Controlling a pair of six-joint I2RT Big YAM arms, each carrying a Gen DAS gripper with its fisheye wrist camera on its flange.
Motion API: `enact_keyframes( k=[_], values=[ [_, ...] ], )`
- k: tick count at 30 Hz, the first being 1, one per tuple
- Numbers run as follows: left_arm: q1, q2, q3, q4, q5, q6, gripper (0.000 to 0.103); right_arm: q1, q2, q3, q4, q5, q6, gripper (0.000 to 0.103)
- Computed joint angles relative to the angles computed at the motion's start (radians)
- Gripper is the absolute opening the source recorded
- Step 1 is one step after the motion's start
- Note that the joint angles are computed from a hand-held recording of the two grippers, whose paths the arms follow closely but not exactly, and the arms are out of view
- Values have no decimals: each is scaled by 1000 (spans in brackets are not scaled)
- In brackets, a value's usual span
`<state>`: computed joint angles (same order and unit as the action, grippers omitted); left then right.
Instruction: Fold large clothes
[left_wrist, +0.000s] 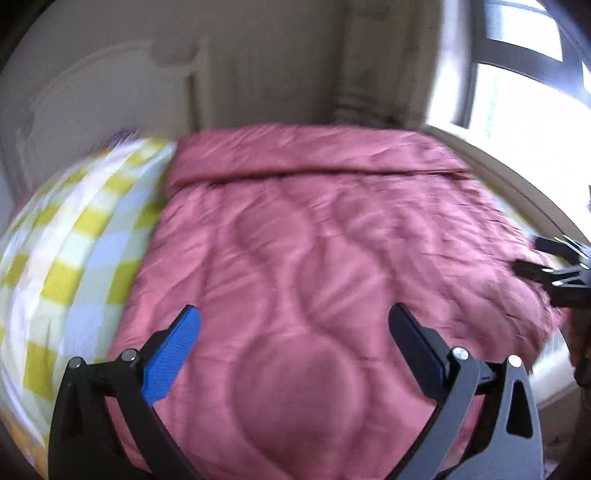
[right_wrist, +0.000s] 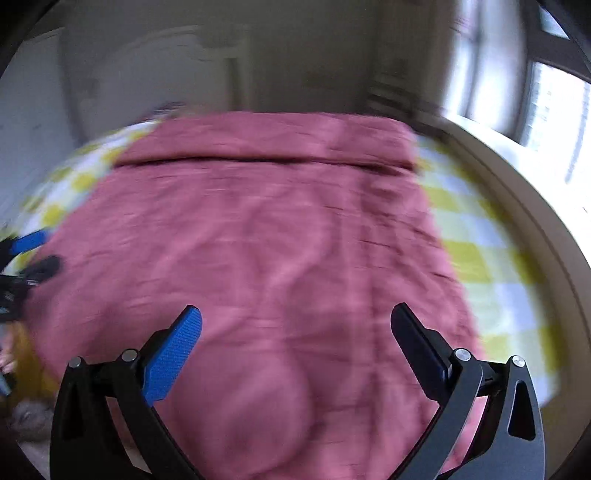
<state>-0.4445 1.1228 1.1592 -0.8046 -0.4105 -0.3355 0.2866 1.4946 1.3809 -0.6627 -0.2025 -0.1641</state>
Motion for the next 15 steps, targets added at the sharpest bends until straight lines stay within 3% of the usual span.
enact_keyframes(
  k=[2,4,5,7,9,11,15],
  values=[
    [-39,37,13,-9,-48,45,101,40,14,-10,5,-2,-67,98],
    [-53,116,35,-67,-83,55,101,71,43,-16,3,41,-99,98],
    [-47,110,19,-44,-64,34,101,65,40,-30,39,16,-71,99],
    [-14,88,-12,-4,10,8,101,48,54,-9,7,-18,-68,99],
    [8,84,-4,-21,49,10,101,38,62,16,-28,-9,-87,98],
    [14,75,9,-55,27,-10,101,27,46,14,-21,25,-78,98],
    [42,8,-44,-54,-9,-65,101,-21,30,-7,-15,67,-18,98]
  ],
)
